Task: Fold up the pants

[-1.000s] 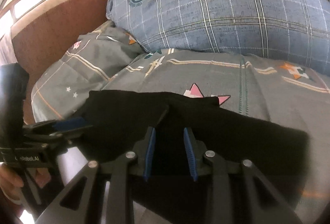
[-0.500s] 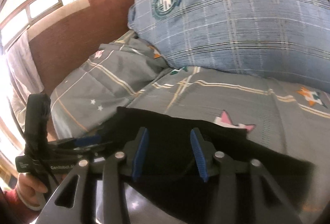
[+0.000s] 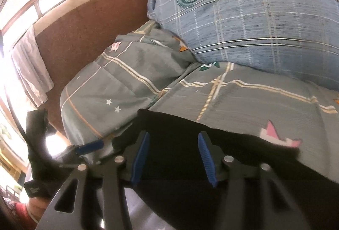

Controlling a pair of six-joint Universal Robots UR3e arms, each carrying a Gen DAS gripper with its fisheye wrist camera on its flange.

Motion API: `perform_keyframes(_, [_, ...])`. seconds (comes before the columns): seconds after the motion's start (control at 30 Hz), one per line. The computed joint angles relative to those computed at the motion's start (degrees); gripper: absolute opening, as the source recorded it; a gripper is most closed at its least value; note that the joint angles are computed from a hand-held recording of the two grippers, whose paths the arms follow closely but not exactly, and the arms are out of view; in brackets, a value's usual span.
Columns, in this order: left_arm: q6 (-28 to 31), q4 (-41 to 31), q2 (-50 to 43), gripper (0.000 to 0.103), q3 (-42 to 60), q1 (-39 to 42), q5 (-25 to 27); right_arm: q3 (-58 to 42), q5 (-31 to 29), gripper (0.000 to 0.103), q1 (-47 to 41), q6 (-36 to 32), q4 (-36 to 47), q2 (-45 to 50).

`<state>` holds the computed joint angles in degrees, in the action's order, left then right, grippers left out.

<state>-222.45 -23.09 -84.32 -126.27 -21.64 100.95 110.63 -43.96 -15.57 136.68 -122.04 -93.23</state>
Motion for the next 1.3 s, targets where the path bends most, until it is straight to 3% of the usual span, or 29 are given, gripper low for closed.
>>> perform_keyframes(0.1, [-1.8,7.7,3.8,0.084,-8.0,5.4,-9.0,-4.3,-1.5,0.059,3.8,0.0,-1.4,4.9])
perform_keyframes(0.2, [-3.4,10.6,6.0,0.084,-13.2,10.7,-16.1,-9.3,-3.7,0.06,8.0,0.7,-2.8,10.3])
perform_keyframes(0.33, [-3.9,13.0,4.1,0.084,-13.3,11.1,-16.5,-17.8,-4.7,0.064,12.6,0.0,-1.1,18.3])
perform_keyframes(0.67, [-2.0,18.3,-1.4,0.089,-11.7,12.1,-17.1,-51.6,-11.5,0.066,23.2,-1.8,19.7,42.3])
perform_keyframes(0.73, [-1.3,21.8,-2.2,0.088,-13.0,12.3,-17.0,-52.3,-13.4,0.053,24.7,-1.4,18.6,44.0])
perform_keyframes(0.77, [-1.2,23.5,-2.0,0.081,-13.8,12.6,-17.5,-50.2,-13.1,0.031,24.6,-1.5,16.3,43.0])
perform_keyframes(0.8, [-1.0,24.9,-1.3,0.072,-14.8,13.2,-18.7,-49.5,-11.9,0.02,24.0,-1.7,17.3,42.0])
perform_keyframes(0.83, [-0.5,25.7,0.2,0.051,-15.7,13.7,-20.0,-47.2,-10.0,0.019,23.0,-1.5,16.6,40.0])
perform_keyframes(0.87, [0.2,24.8,1.6,0.041,-14.8,12.4,-18.4,-43.8,-7.5,0.016,21.3,-1.5,15.5,37.0])
perform_keyframes(0.97, [3.2,24.3,4.4,0.035,-10.6,7.5,-14.6,-34.5,0.9,0.016,14.3,-3.5,16.2,26.1])
perform_keyframes(1.03, [5.6,23.4,4.0,0.035,-5.4,4.1,-13.4,-30.5,7.0,0.015,8.1,-7.1,22.2,18.4])
perform_keyframes(1.17, [10.5,22.7,-3.9,0.035,8.1,-4.7,-11.5,-27.2,13.5,0.015,-6.0,-21.4,42.2,4.3])
perform_keyframes(1.23, [12.2,21.7,-10.1,0.035,15.6,-8.7,-11.9,-26.5,14.2,0.014,-15.2,-31.3,55.2,-1.4])
perform_keyframes(1.3, [13.2,20.9,-15.5,0.035,21.5,-11.4,-13.5,-26.0,13.3,0.014,-23.1,-37.8,62.9,-2.9])
